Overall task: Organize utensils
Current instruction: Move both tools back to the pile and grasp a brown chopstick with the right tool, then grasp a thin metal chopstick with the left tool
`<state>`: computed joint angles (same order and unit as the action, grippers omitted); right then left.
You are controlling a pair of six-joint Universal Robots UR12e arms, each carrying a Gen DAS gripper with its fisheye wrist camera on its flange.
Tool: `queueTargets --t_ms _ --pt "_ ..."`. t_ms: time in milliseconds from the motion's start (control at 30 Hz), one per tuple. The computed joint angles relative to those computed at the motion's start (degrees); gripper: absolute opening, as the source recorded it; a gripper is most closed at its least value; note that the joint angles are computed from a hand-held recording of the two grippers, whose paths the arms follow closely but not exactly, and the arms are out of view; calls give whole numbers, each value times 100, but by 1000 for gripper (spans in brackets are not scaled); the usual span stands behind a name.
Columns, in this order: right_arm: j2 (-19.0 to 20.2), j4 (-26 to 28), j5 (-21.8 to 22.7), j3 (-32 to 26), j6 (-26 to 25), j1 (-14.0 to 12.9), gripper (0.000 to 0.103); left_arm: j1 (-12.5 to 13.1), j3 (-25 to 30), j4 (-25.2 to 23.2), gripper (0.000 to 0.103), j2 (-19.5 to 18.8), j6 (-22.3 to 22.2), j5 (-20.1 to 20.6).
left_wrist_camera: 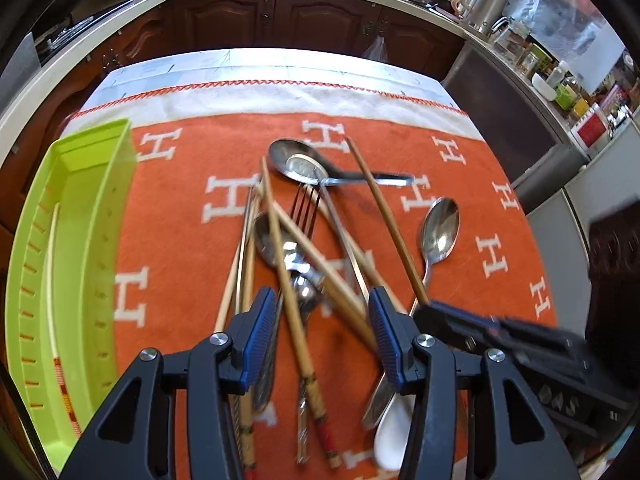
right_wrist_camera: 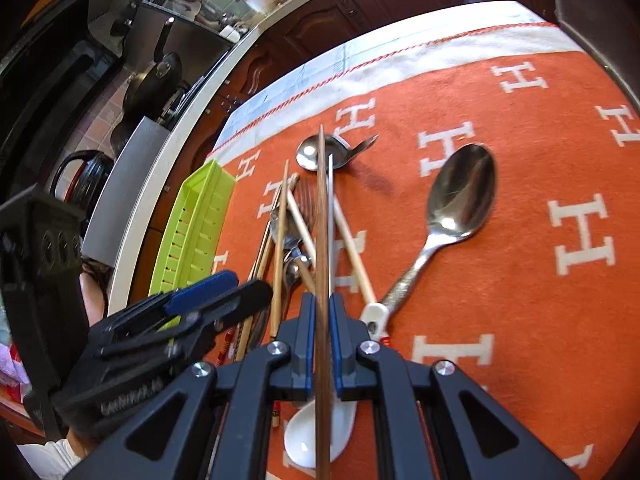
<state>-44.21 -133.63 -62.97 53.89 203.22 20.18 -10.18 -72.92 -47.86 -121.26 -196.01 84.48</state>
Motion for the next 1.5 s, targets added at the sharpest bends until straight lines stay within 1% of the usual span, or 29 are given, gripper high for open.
queueTargets --t_ms 67,133,200,300,367,533,767,833,867,900,1000,1033,1067,1167,1267,1500 --pt "-60 -113 -14 108 68 -25 7 16 135 -87 37 -89 -50 -144" --pt "-131 -233 -42 234 151 -57 7 44 351 -324 33 -226 -158 -379" --pt "-184 -336 -27 339 226 -85 7 78 524 -520 26 -339 -294 -596" --pt "-244 -462 31 471 343 -124 7 107 683 -705 22 -451 -471 -779" --pt "-275 -518 59 544 406 -146 7 114 751 -830 19 -500 -561 -825" --pt "-336 -635 121 687 521 -183 7 105 802 -1019 16 -552 -621 -927" --pt "-401 -791 195 829 622 -229 7 -4 749 -1155 16 -496 -457 -870" --pt "-411 -809 202 851 625 -235 7 -53 663 -1083 16 -442 -402 -755" --pt "-414 -810 211 855 633 -237 7 -95 607 -992 14 -417 -356 -612" --pt "-416 -808 216 855 637 -237 7 -136 548 -904 11 -387 -319 -445" --pt "-431 -806 217 864 642 -228 7 -234 402 -616 6 -334 -203 -69" --pt "-441 -805 209 869 637 -222 7 -237 342 -510 5 -308 -186 -44" --pt "-441 -791 206 854 630 -219 7 -235 294 -433 5 -287 -190 -64" --pt "-481 -790 191 867 606 -196 7 -163 162 -307 3 -198 -276 -362" --pt "-515 -766 162 850 548 -166 7 -108 8 -61 3 -48 -264 -466" --pt "-572 -688 70 754 431 -37 7 52 -494 450 3 485 -225 -475"
